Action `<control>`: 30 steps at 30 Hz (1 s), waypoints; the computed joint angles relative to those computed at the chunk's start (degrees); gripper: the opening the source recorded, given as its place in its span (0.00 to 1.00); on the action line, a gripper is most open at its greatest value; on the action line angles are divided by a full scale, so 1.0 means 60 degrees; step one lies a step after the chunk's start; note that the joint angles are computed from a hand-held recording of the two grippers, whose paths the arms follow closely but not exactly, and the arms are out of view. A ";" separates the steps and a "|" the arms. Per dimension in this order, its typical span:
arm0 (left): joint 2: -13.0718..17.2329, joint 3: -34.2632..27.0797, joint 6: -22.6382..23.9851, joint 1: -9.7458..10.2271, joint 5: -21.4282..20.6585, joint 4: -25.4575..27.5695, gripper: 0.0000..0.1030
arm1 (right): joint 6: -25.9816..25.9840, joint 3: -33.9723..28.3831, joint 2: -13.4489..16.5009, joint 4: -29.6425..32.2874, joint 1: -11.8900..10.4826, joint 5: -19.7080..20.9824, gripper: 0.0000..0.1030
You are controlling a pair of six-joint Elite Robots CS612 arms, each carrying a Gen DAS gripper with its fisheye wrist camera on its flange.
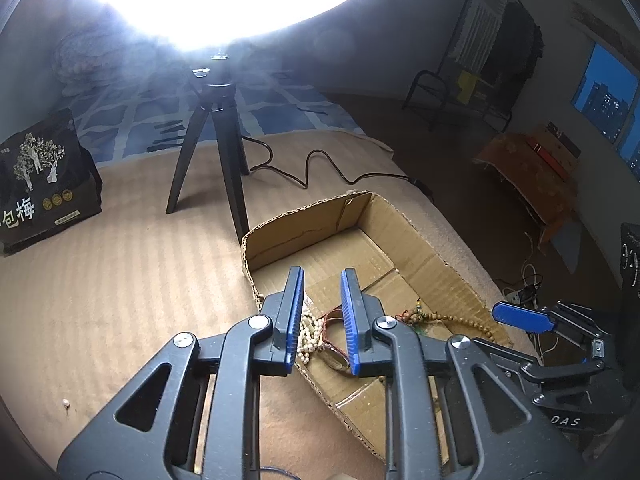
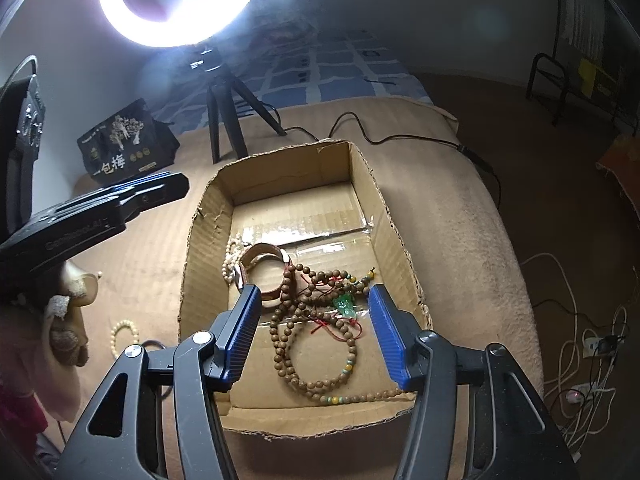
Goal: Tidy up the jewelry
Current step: 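Open both tools to release the necklaces into the box, then move both tools toward the pale jade bracelet and blue bangle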
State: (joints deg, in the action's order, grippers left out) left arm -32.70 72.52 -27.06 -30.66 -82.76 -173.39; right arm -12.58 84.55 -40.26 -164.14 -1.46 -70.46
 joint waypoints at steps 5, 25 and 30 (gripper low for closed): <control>-0.0164 0.0257 -0.0059 -0.0046 0.0224 -0.0225 0.41 | 0.0017 0.0050 -0.0042 -0.0066 -0.0001 0.0039 0.53; -0.1206 0.2116 -0.0359 -0.0051 0.1085 -0.1233 0.61 | 0.0168 0.0702 -0.0446 -0.1086 0.0204 0.0183 0.77; -0.1542 0.2761 -0.0552 0.0006 0.1002 -0.1390 0.61 | -0.0072 0.0962 -0.0589 -0.1216 0.0254 0.0335 0.77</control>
State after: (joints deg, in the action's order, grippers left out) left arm -41.95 89.09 -30.37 -30.62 -76.74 -181.73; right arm -13.02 90.32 -43.80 -171.43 0.06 -68.45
